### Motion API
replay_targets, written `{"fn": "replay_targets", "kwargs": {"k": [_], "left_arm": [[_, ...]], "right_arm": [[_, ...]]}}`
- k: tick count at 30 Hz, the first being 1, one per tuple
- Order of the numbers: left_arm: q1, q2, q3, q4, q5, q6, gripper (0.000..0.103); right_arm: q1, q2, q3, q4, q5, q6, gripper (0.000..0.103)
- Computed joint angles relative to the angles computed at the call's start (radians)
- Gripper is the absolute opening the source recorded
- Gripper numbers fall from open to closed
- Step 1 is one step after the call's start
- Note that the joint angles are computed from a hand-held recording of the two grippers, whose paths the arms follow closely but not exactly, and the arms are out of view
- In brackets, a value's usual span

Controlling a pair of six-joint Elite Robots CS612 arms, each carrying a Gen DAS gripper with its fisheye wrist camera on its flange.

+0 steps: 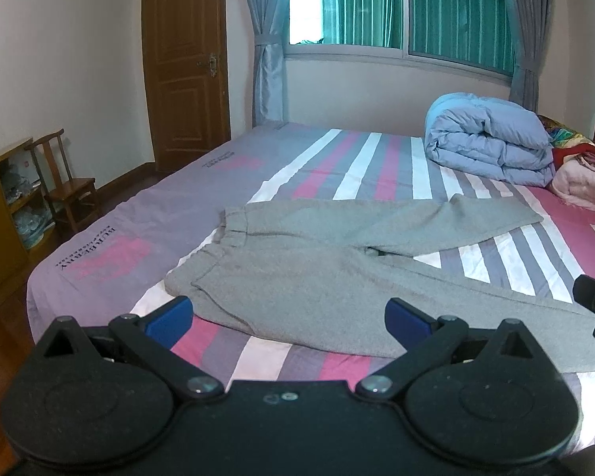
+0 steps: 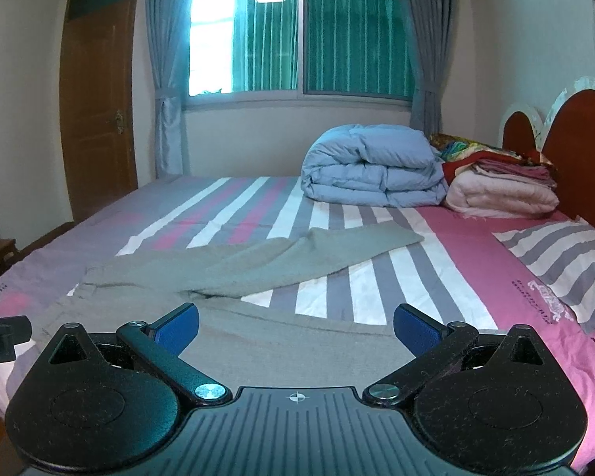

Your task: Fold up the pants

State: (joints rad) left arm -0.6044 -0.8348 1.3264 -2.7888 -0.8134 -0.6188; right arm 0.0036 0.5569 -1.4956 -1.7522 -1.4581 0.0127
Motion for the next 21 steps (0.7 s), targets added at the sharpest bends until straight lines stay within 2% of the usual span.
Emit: {"fn": "replay_targets", "kwargs": {"k": [6,9,21], "left_arm": [[-0.001,0.002,-0.003,0.004,0.005,0.010,0.097],[-0.002,0.005,-0.005,0.000,0.001,0.020,0.097],[-0.003,0.007,-0.007,0.003,0.001,0.030,0.097]], "right_arm": [[0.001,0.003,0.000,0.001,-0.003,-0.002,0.103],[0.007,0.004,0.003,-0.006,-0.041,0.007,0.103],[0.003,0.007,0.000,0.007,-0.028,0.004,0.103]]}}
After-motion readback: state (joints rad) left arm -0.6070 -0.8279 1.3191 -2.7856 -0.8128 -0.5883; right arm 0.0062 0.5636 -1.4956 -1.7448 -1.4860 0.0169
